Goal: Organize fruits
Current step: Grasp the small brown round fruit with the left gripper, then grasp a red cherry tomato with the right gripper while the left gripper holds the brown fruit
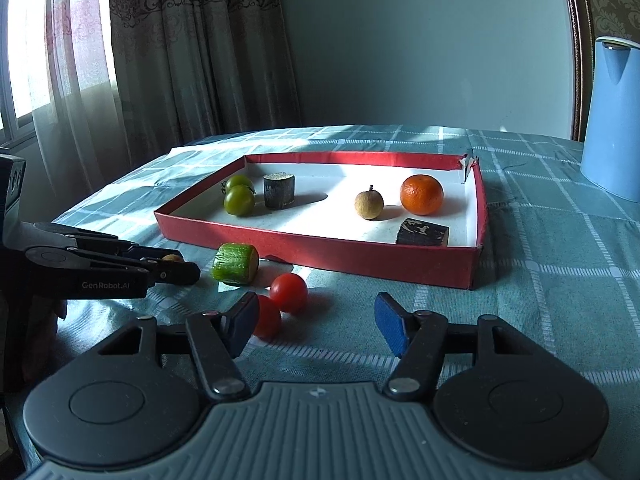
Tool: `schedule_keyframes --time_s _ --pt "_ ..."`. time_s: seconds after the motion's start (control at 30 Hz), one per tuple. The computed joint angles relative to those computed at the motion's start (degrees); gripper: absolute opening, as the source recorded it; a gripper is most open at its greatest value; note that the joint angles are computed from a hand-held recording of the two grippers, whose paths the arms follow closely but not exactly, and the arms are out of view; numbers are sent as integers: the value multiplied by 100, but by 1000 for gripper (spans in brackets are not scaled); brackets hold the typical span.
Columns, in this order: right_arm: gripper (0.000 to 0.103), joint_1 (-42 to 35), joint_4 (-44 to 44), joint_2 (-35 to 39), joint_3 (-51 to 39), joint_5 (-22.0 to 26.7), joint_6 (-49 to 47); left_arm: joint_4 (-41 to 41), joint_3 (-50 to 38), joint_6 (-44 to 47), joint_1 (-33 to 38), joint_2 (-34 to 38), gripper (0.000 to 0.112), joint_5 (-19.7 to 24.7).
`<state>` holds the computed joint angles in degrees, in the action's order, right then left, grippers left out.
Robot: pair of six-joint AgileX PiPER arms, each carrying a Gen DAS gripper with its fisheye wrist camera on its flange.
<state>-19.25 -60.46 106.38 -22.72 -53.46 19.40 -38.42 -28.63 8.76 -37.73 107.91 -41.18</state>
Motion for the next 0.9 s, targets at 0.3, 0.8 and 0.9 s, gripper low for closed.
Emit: schedule_keyframes --time_s 0.3,0.8,0.9 --pt "55 248 -196 -7 -93 245 304 3 63 -115 72 -46 24 -11" --pt "32 1245 521 -107 47 531 9 -58 49 -48 47 -42 24 -5" --pt "30 1371 681 -130 78 546 -96 -80 40 -37 35 -33 24 -8"
